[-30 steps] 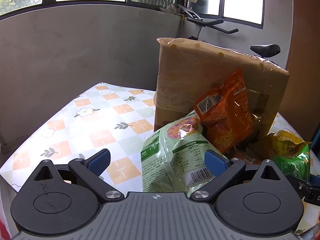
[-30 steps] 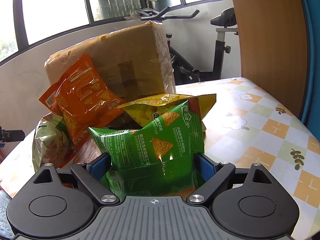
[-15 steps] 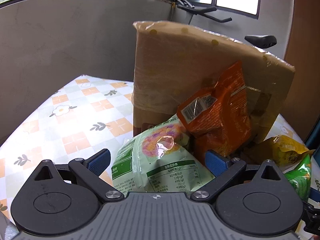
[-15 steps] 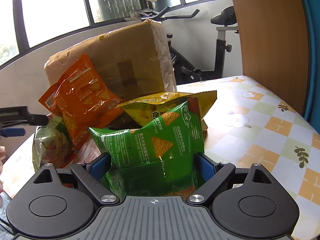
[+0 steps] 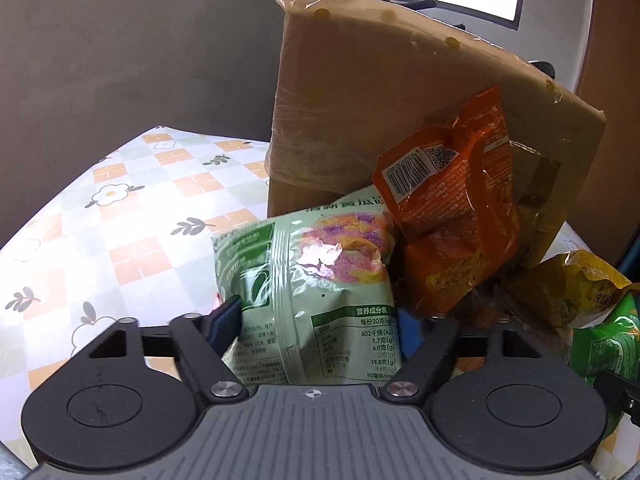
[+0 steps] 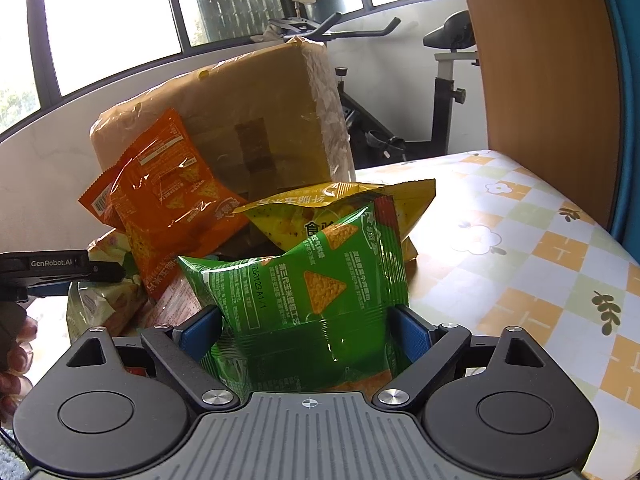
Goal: Organize snacks
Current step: 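Close the left tool on the pale green bag while the right tool holds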
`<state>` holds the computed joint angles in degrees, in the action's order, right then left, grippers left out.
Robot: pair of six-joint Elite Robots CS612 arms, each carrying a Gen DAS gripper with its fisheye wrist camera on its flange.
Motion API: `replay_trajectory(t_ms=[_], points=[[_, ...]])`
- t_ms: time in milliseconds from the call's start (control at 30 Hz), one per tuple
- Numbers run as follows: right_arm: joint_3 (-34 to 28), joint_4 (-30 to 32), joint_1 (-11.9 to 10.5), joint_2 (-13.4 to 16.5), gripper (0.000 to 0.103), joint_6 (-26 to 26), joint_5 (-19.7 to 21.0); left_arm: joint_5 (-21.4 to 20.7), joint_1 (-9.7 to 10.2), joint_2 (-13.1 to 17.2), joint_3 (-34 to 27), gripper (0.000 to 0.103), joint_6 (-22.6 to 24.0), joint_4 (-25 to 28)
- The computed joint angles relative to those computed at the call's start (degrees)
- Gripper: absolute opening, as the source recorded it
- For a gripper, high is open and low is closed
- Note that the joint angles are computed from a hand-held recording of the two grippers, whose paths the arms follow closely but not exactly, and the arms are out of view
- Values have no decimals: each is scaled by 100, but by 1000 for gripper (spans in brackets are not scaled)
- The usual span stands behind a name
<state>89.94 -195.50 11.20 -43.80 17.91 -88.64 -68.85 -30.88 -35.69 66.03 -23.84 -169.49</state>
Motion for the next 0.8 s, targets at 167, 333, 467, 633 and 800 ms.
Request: replay_trajectory(t_ms=[167, 333, 467, 633, 800], points=[[-3, 30, -3, -4, 89, -26, -1, 173, 24, -69, 121, 74, -186, -75], [0, 5, -2, -3, 89, -23, -3, 347, 38, -99, 103, 74, -296, -43], [9, -55, -2, -5, 88, -45, -5, 508, 22, -111, 111, 74, -241, -24], [32, -138, 4, -21, 88, -68, -42, 607, 2, -132, 121, 75, -296, 18], [44, -215, 18, -34, 88, -110, -109, 744, -81, -189, 221, 75, -348, -88]])
